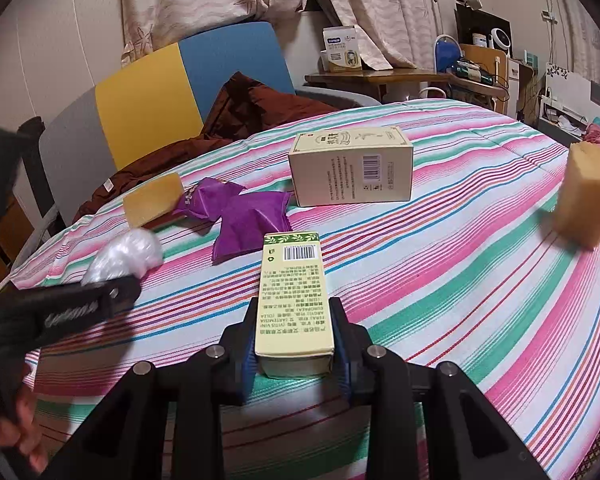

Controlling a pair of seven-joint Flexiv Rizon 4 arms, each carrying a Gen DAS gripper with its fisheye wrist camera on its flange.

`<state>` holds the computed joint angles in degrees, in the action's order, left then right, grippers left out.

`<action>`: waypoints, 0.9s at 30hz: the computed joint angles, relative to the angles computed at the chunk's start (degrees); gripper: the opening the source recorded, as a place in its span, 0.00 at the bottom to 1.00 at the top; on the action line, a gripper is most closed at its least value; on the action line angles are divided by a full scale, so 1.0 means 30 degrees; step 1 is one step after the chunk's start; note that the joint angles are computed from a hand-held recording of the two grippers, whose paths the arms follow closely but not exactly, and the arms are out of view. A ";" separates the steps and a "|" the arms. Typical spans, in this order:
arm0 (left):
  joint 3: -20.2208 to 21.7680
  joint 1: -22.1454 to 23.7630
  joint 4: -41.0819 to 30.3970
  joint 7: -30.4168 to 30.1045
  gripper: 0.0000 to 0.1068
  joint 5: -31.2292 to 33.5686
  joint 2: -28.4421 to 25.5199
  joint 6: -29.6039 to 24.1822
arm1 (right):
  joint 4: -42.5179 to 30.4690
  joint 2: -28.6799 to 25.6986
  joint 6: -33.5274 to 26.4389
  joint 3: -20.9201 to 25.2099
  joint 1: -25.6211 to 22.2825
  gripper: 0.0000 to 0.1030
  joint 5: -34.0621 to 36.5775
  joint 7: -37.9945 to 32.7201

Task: Organize objects
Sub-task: 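Grasp the clear plastic bag with the left tool while the right tool holds the green box, then carry the clear plastic bag into the gold tray and open the left tool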

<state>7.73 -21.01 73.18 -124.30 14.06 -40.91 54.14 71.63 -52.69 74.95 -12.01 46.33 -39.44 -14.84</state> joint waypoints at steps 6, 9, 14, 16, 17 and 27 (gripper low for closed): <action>0.0017 -0.0417 0.3055 -0.1455 0.25 0.0087 0.1981 0.1697 | -0.0068 0.0032 -0.0505 -0.0088 0.0133 0.30 -0.0124 -0.0003; 0.0081 -0.0717 0.4209 -0.1785 0.25 0.0656 0.2944 0.2615 | -0.0144 0.0046 -0.0860 -0.0065 0.0151 0.30 -0.0262 0.0038; 0.0333 -0.1361 0.6814 -0.2976 0.25 0.2003 0.5210 0.4276 | -0.0305 0.0064 -0.1579 0.0014 0.0197 0.30 -0.0575 0.0033; 0.0225 -0.1342 0.7909 -0.3429 0.25 0.2314 0.6080 0.5039 | -0.0431 0.0063 -0.2116 0.0016 0.0291 0.30 -0.0801 -0.0017; 0.0205 -0.1337 0.8369 -0.3691 0.25 0.2479 0.6456 0.5372 | -0.0465 0.0067 -0.2332 -0.0010 0.0345 0.30 -0.0942 0.0029; 0.0483 -0.1271 1.1132 -0.7708 0.26 0.6392 0.9811 0.5704 | -0.0905 0.0031 -0.3347 -0.0607 0.1107 0.30 -0.4212 -0.0548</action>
<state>9.18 -24.82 106.58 -147.42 33.23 -11.47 71.26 68.91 -52.60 64.91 -13.83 49.65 -52.08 -16.49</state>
